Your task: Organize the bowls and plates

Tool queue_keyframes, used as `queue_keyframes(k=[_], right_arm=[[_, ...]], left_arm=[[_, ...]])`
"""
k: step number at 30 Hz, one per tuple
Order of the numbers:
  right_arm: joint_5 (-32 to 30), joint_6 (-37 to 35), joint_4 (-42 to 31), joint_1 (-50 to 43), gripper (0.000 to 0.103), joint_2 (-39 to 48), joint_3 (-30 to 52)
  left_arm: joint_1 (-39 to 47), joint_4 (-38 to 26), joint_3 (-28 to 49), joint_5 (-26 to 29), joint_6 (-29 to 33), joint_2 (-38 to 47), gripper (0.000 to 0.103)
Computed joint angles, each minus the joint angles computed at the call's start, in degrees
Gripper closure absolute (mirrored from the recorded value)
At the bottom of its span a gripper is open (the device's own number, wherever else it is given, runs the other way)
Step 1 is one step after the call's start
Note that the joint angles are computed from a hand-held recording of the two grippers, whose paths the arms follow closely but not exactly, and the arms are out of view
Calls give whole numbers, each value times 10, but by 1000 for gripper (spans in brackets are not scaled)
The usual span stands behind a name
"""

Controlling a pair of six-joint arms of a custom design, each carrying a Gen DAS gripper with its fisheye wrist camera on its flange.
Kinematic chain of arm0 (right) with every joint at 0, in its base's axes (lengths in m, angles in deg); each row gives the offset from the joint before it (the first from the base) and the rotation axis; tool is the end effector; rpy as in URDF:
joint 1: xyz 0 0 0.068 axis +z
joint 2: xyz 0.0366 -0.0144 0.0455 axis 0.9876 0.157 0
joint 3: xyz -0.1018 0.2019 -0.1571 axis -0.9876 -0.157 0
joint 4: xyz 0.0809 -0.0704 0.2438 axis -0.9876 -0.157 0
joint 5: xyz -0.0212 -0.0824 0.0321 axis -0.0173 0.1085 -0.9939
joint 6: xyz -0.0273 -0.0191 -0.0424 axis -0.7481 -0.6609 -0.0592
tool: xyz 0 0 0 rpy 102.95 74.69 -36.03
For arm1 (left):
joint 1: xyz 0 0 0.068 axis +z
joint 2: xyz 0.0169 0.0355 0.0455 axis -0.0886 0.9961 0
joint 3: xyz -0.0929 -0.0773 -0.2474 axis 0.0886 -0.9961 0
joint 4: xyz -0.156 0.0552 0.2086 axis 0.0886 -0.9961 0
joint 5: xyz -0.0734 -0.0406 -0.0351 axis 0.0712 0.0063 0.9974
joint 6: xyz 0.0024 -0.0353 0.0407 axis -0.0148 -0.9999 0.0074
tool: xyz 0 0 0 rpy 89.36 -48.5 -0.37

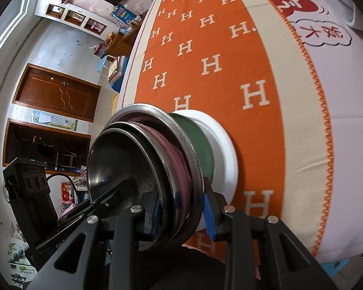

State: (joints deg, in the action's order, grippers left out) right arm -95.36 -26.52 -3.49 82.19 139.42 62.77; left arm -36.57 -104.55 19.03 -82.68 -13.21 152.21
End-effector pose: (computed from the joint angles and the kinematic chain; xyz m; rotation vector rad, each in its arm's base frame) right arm 0.3433 0.0292 0.2473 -0.2194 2.8817 0.9888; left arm 0.2548 -0.1571 0.2491 -0.4487 2.7100 -0.4775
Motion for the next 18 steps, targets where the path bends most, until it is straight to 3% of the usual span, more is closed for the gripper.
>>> queue_keyframes(k=[9,18], right_arm=[[8,107,67,56,74,-6,-38],[34,218,140,87,74,-22,-97]], left_arm=[[79,-17,-18,65,89,3,64],[141,-25,-5,135,207,67,64]])
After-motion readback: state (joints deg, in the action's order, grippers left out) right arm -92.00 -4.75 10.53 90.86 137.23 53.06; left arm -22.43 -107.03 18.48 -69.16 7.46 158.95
